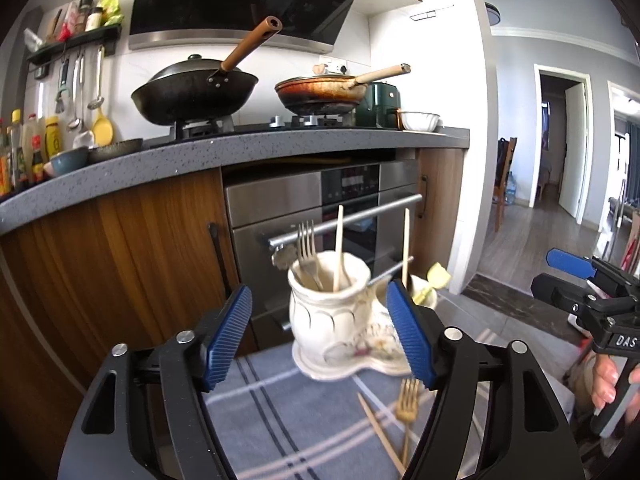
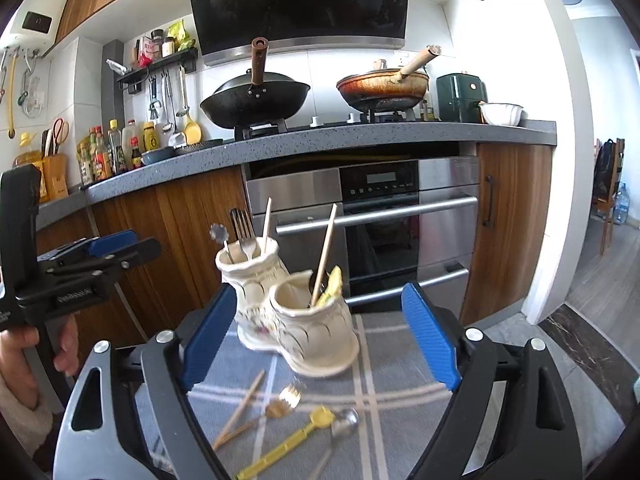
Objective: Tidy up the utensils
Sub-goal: 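Withdraw both tools from the holder back over the cloth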
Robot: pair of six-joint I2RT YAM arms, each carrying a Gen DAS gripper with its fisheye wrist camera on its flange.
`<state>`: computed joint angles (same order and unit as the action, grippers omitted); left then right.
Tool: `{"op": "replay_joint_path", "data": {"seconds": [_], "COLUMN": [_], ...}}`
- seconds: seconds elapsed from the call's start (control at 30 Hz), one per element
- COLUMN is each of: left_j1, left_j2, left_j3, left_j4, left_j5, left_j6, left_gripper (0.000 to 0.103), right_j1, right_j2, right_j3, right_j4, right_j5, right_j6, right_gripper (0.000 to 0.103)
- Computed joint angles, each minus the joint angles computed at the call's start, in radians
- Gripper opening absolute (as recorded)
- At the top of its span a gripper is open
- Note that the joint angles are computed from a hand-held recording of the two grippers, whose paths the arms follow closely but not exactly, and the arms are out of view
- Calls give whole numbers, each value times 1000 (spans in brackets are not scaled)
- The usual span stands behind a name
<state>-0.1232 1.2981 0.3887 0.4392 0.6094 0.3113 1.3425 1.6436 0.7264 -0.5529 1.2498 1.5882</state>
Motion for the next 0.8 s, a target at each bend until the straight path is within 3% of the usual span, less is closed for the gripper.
{"op": "replay_joint_path", "data": {"seconds": [0.13, 0.33, 0.47, 0.8], "left_j1": [61, 102, 90, 53], "left_j2": [-37, 9, 86, 275], "left_j3": [-34, -74, -89, -90], "left_j4": [-50, -57, -21, 92], "left_j5": [60, 74, 25, -63], "left_j6": [32, 75, 97, 117], "left_gripper": [79, 83, 83, 83], "right_j1": [71, 112, 117, 62], "right_j2": [67, 149, 176, 248], "right_j3": [42, 27, -23, -132], "right_j4": [-231, -324, -244, 78], "right_j5": [-27, -92, -145, -252], "right_j6": [269, 465, 477, 277], "right_gripper": [91, 97, 98, 97]}}
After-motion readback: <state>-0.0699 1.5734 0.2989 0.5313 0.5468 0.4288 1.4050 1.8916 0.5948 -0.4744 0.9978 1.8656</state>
